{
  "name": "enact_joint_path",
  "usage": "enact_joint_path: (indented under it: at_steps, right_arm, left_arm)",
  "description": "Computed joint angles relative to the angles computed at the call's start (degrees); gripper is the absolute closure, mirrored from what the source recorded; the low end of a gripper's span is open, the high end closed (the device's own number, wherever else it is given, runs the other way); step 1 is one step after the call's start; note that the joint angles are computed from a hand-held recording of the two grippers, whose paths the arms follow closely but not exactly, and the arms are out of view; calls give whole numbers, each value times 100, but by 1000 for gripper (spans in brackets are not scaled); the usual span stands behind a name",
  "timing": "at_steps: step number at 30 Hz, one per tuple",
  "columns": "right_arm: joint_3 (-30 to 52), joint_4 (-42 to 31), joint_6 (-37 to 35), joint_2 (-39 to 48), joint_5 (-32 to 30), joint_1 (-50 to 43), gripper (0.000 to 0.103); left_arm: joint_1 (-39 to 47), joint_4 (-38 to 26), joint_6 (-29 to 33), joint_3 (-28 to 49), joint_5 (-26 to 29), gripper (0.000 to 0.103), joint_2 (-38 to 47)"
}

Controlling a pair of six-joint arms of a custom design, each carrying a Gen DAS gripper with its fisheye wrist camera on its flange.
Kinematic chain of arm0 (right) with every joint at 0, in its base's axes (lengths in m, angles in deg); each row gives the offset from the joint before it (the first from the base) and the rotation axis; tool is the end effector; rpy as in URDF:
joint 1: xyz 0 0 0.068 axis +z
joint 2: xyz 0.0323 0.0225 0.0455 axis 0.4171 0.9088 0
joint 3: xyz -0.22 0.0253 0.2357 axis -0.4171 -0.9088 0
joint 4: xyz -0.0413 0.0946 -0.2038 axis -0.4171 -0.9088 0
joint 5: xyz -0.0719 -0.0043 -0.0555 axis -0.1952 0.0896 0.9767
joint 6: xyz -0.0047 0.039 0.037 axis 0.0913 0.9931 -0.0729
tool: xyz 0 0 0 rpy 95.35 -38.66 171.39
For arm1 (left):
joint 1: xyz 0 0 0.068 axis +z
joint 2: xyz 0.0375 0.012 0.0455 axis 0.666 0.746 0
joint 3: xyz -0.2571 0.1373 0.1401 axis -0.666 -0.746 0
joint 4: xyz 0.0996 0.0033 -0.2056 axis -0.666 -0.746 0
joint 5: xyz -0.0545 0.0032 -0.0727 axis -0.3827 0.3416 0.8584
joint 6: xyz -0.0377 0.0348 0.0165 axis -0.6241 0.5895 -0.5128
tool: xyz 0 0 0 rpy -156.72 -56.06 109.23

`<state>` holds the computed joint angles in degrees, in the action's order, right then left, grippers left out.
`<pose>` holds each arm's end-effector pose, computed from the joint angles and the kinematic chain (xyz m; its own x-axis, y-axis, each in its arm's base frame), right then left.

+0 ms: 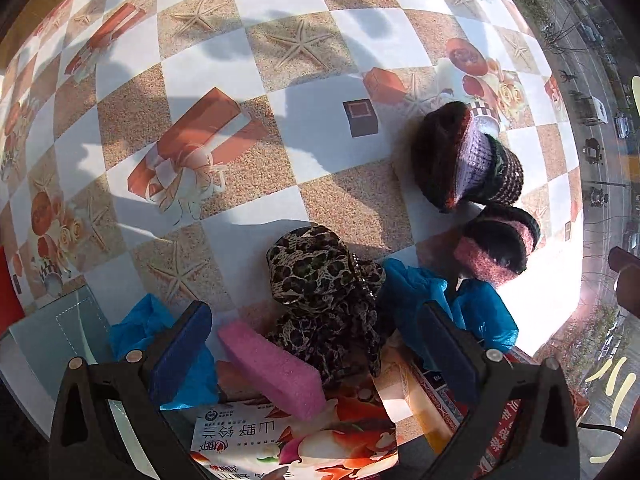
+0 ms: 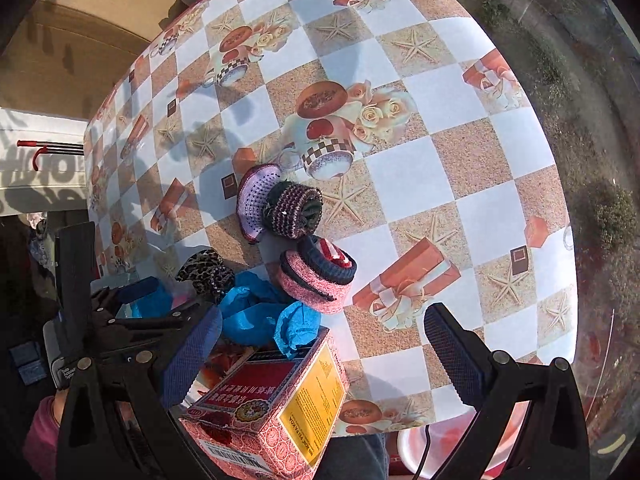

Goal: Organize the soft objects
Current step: 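Grasp the leopard-print scrunchie with the left tool while the right tool grasps the striped knit beanies, then carry the leopard scrunchie and knit beanies with both tools over the box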

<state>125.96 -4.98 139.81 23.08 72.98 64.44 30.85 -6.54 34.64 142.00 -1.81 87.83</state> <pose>0.1337 0.1091 0.2805 -0.4874 0.8730 0.0167 0.8208 0.4516 0.3498 0.3306 -0.0617 0.2326 -0.4600 0.8716 0.1692 0.8684 0.4814 -0.1189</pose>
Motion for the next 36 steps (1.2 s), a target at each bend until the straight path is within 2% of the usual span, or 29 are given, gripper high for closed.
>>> enact_joint_path:
  at_steps: [5,8,13,15,17,20,21,22,24,25,28,30,36]
  right_arm:
    - [-430,1026,-1438,564,-783,-1409,1]
    - [-546,1611,-2110,1112,-1206,-1931,1]
    - [-691,2250,-2614,1807,-1616,-2288,1]
    - [-687,2414,-2815,2023,-1713,-2368,1]
    - [-615,2459,-2992,2244,-1782,-2413,3]
    - [-564,2401,-3041,2324,-1761,-2378,20]
    - [-534,2370,-3074,2311,-1737,-2350,31]
    - [-444,2250,-3138,2348,-1708,-2316,33]
    - [-404,2175,-3174,2346,-1663,-2256,38]
    - [-449,2198,-3123,2292,-1628,-2232,40]
    - [-673,2391,-2711,1930,-1494,-2109,47]
    - [-778,2326,-2499,1623,-1334,-2020,47]
    - [-818,1577,-1810,513,-690,-1642,47]
  left_arm:
    - [-230,473,-336,-459,-284,0,20]
    - [-306,631,-465,-630,-416,5,92]
    - [-392,943,-641,-950,-672,5,142]
    - [-400,965,-709,-1020,-742,12,200]
    - [-420,1049,-812,-1084,-808,12,195]
    - [-455,1226,-657,-1236,-962,23,63]
    - [-485,1205,-621,-1098,-940,30,150]
    - [-488,1170,-557,-1053,-915,35,107]
    - [-521,1156,-433,-1034,-876,62,26]
    - [-495,1074,-371,-998,-783,68,13]
    - [-333,928,-282,-890,-421,73,-98]
    - [-202,875,-212,-797,-128,74,-258]
    - [132,627,179,-380,551,74,-828]
